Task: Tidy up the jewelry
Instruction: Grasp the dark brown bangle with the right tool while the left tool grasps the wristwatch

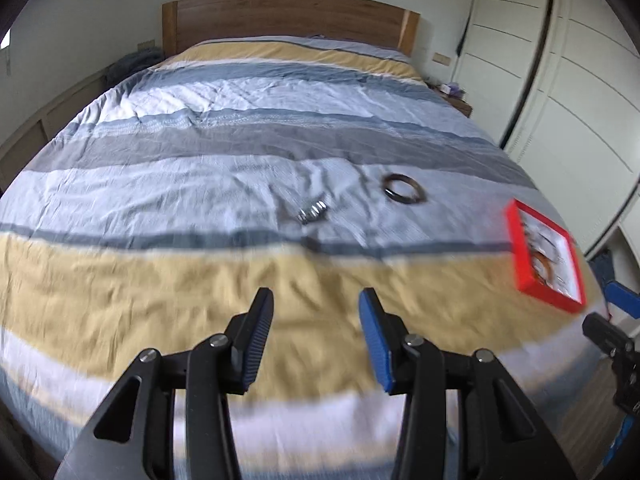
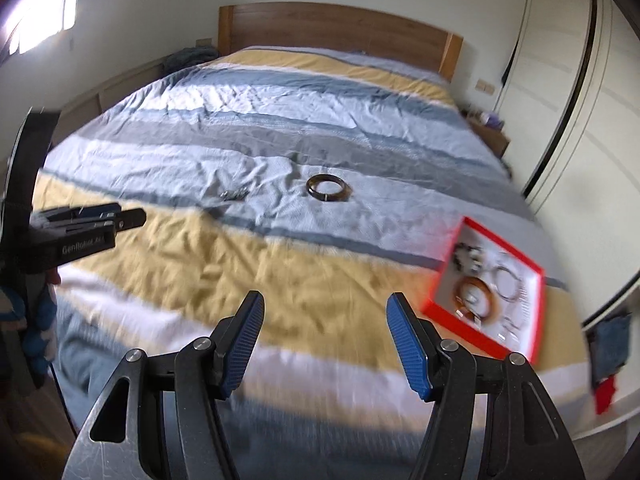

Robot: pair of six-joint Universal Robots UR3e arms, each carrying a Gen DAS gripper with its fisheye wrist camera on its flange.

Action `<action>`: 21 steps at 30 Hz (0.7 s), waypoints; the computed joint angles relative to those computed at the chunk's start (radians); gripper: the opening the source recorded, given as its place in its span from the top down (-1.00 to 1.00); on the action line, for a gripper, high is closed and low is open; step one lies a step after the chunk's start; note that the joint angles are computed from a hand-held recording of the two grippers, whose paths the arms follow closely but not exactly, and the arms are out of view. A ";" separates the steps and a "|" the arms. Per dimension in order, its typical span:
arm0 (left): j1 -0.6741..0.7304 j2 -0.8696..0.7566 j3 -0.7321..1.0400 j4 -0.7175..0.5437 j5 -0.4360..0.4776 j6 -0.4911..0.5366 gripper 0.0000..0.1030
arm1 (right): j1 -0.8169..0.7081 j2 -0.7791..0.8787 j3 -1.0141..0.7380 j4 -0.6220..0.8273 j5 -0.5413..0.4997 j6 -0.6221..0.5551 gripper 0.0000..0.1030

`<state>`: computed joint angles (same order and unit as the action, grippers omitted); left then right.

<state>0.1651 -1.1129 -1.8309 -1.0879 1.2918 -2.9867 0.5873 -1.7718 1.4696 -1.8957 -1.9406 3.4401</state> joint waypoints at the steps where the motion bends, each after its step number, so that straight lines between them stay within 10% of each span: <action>1: -0.018 -0.072 0.012 0.068 0.014 -0.018 0.18 | -0.078 0.026 0.020 -0.074 0.067 -0.055 -0.22; 10: -0.168 -0.651 0.295 0.346 0.123 -0.050 0.18 | -0.395 0.480 -0.196 -0.336 0.399 -0.200 -0.19; 21: -0.187 -0.948 0.457 0.430 0.158 0.039 0.18 | -0.459 0.971 -0.640 -0.279 0.458 -0.166 0.07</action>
<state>-0.0223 -2.0609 -1.3734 -0.6578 1.4496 -2.9482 0.1285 -0.8007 0.8299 -2.1747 -1.4828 3.2737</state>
